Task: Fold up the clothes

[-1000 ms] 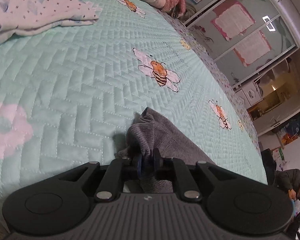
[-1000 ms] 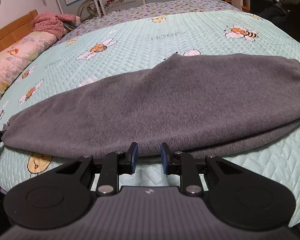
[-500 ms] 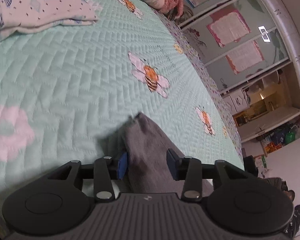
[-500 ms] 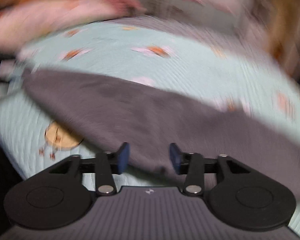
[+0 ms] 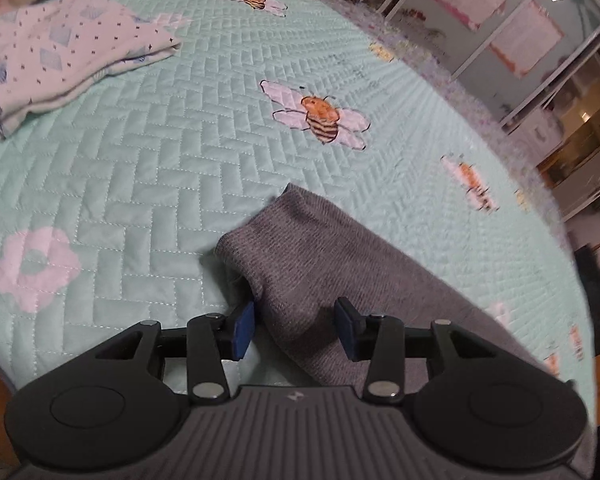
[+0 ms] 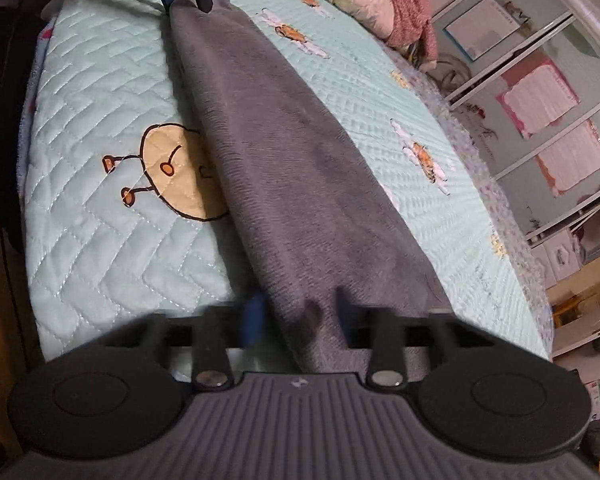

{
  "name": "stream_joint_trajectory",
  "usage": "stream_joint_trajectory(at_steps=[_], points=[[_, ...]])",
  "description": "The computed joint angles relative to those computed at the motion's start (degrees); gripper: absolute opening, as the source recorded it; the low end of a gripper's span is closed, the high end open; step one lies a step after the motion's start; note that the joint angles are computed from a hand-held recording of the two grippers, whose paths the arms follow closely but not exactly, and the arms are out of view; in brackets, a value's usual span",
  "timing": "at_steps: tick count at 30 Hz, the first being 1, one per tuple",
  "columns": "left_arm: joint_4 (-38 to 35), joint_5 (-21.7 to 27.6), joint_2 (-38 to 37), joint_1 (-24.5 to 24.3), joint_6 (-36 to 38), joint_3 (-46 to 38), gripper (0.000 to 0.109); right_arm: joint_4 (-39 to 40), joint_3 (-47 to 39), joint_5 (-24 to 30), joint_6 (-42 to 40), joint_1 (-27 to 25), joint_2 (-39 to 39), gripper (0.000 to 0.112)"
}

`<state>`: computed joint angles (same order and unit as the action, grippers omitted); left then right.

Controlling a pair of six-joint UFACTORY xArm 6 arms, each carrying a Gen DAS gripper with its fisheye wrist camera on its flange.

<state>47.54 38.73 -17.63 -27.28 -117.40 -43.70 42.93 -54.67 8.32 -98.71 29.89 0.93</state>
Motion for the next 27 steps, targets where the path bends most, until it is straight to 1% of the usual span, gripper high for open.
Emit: stream_joint_trajectory(at_steps=[4,7,10,12,13,14,15,16,17,18,19,21,23,24,27], points=[[-3.58,4.03,1.82,-0.93,5.29,-3.01,0.045,-4.04,-0.13,2.69,6.4,-1.23,-1.79,0.008],[-4.8,6.13,3.25,-1.35,7.92,-4.81,0.045,-7.66,-0.79,3.84,11.58,-1.93,-1.03,0.007],[-5.76,6.9,3.84,-1.44,9.21,-5.45,0.045,-9.83,0.6,1.97,12.52,-1.46,0.15,0.009],[-6.24,7.4,4.1,-1.55,10.02,-5.79,0.046,-8.32,2.27,-0.89,10.47,-0.54,-0.18,0.012],[-6.56,7.7,4.35,-1.55,10.84,-6.11,0.046,-9.43,2.46,-0.46,12.15,-0.65,-0.65,0.014],[-6.87,8.0,4.6,-1.54,11.66,-6.43,0.046,-12.12,2.2,1.48,16.1,-1.21,-1.34,0.017],[-7.09,8.12,4.78,-1.49,12.2,-6.61,0.046,-14.18,1.82,3.47,19.47,-1.67,-1.97,0.019],[-7.2,8.11,4.84,-1.48,12.48,-6.65,0.047,-15.02,0.82,6.67,22.54,-2.28,-2.69,0.019],[-7.31,8.09,4.89,-1.46,12.75,-6.68,0.047,-13.47,-1.07,11.49,24.8,-3.12,-3.41,0.019],[-7.42,8.07,4.94,-1.44,13.02,-6.72,0.047,-10.33,-3.26,16.51,26.27,-4.1,-3.89,0.019],[-7.44,8.07,4.99,-1.44,13.17,-6.75,0.047,-7.18,-5.48,20.4,28.16,-4.89,-3.68,0.019],[-7.47,7.96,5.01,-1.38,13.46,-6.69,0.048,-0.43,-9.82,25.35,32.6,-5.91,-1.88,0.019],[-7.5,7.52,4.87,-1.22,13.39,-6.4,0.048,5.76,-14.03,29.62,37.98,-6.91,0.02,0.019],[-7.55,7.28,4.78,-1.12,13.41,-6.24,0.048,7.9,-15.87,30.82,41.27,-7.14,1.29,0.019],[-7.92,6.81,4.82,-0.85,14.09,-6.12,0.048,8.43,-19.49,32.84,51.38,-7.51,6.65,0.018]])
